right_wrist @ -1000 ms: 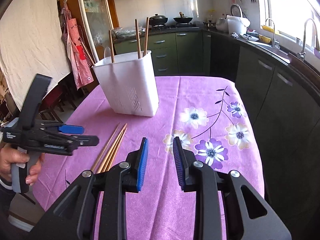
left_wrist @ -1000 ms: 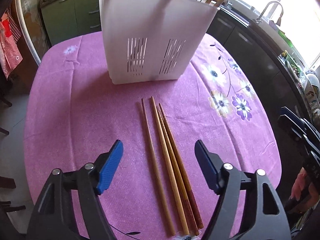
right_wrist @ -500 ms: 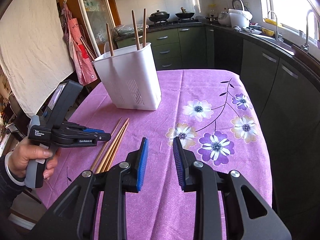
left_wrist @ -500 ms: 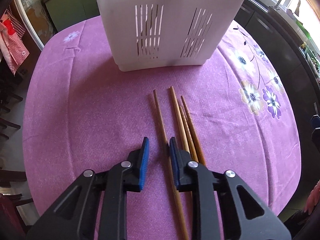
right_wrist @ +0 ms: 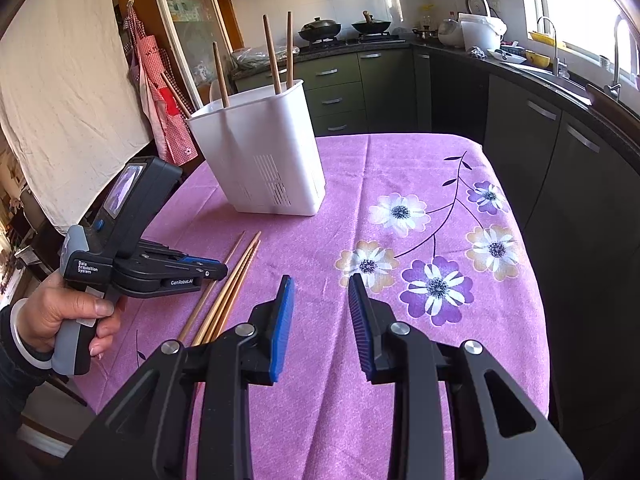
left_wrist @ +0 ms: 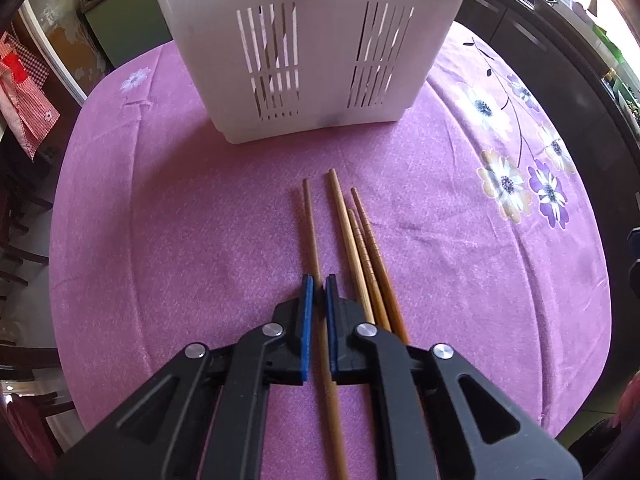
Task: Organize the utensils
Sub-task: 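Grasp another loose chopstick with the left gripper and lift it upright, then grasp and lift a chopstick with the right gripper while the left holds its chopstick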
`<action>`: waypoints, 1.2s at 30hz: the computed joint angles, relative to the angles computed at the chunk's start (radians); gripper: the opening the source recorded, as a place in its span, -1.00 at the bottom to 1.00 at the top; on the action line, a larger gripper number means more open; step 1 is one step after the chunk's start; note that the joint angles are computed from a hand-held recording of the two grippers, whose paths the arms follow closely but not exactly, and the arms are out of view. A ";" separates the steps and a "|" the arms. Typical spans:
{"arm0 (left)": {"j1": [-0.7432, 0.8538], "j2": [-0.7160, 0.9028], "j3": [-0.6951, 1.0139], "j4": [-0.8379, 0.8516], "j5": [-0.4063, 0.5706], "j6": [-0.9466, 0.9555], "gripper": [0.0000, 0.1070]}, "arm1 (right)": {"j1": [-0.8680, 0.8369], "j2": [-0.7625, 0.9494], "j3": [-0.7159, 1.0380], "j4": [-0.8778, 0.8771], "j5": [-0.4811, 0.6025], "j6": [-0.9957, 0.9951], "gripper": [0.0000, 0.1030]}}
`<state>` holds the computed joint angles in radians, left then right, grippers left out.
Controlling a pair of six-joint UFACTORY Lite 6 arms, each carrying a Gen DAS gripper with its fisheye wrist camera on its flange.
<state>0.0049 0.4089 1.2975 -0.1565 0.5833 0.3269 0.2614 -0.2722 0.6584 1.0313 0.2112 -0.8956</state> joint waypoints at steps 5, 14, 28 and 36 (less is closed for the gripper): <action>0.060 -0.060 -0.007 -0.082 0.024 0.094 -0.89 | -0.005 -0.014 -0.004 -0.019 0.003 0.021 -0.44; 0.164 -0.273 -0.047 -0.210 0.095 0.263 -0.89 | 0.035 -0.032 0.009 -0.174 -0.011 0.184 -0.44; 0.427 -0.617 -0.205 -0.456 0.228 0.614 -0.89 | 0.098 0.012 0.049 -0.410 -0.028 0.422 -0.40; 0.508 -0.734 -0.313 -0.541 0.252 0.754 -0.89 | 0.133 0.241 0.184 -0.333 -0.005 0.343 -0.31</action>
